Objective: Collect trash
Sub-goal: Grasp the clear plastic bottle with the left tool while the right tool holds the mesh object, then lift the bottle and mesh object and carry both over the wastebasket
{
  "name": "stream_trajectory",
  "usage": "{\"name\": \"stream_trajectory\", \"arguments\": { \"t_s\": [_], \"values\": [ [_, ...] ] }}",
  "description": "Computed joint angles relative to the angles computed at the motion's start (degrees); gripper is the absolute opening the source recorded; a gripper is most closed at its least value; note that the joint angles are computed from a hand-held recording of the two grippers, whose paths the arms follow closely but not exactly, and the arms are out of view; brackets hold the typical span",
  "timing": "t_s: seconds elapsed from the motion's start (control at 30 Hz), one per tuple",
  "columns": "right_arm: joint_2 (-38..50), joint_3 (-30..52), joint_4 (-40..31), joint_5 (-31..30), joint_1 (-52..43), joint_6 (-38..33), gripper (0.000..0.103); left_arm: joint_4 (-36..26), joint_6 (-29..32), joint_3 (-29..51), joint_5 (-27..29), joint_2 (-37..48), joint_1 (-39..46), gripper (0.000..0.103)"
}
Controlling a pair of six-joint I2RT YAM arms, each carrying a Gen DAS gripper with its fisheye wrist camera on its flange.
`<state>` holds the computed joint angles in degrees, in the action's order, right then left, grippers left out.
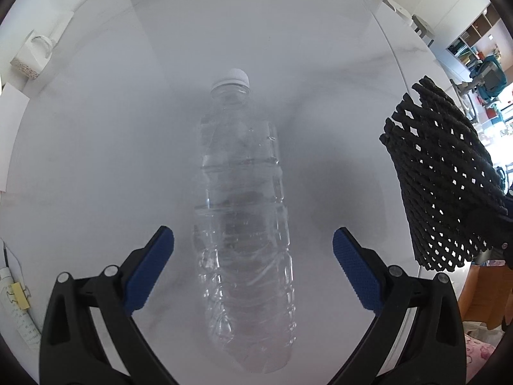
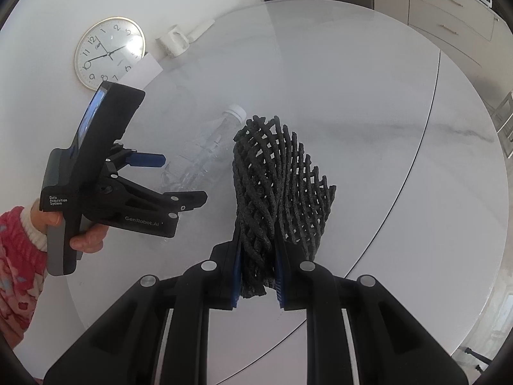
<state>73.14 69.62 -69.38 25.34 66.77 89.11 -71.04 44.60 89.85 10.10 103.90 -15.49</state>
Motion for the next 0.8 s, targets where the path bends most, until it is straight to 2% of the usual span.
{"name": "stream_trajectory", "arguments": {
  "t_s": [0.3,0.37,0.43,0.5,0.67,0.8],
  "values": [
    [-1.4,-2.4,3.0,-1.8,-3.9,-2.9,0.019,0.3,-0.3,0.2,-0.2,2.6,-0.5,0.094],
    [-1.2,-2.3,2.9,-1.8,-3.9,-2.9,0.019,0.0,-1.4,0.4,-0.3,3.1,-0.8,0.087],
    [-0.8,-1.9,3.1,-1.9,-4.0,-3.1,0.019,0.6,-1.9,0.0,-0.9,3.0,-1.0,0.071],
    [-1.3,-2.3,2.4,-1.7,-3.1,-2.1,0.019,0.2,-1.8,0.2,-1.2,3.3,-0.9,0.063],
    [-1.1,-2.0,2.2,-1.8,-3.2,-2.1,0.019,0.5,-1.9,-1.0,-0.2,1.8,0.2,0.061],
    [-1.0,-1.4,1.2,-1.4,-2.5,-1.5,0.019,-0.3,-2.7,-3.0,2.7,-2.0,2.6,0.061]
  ]
}}
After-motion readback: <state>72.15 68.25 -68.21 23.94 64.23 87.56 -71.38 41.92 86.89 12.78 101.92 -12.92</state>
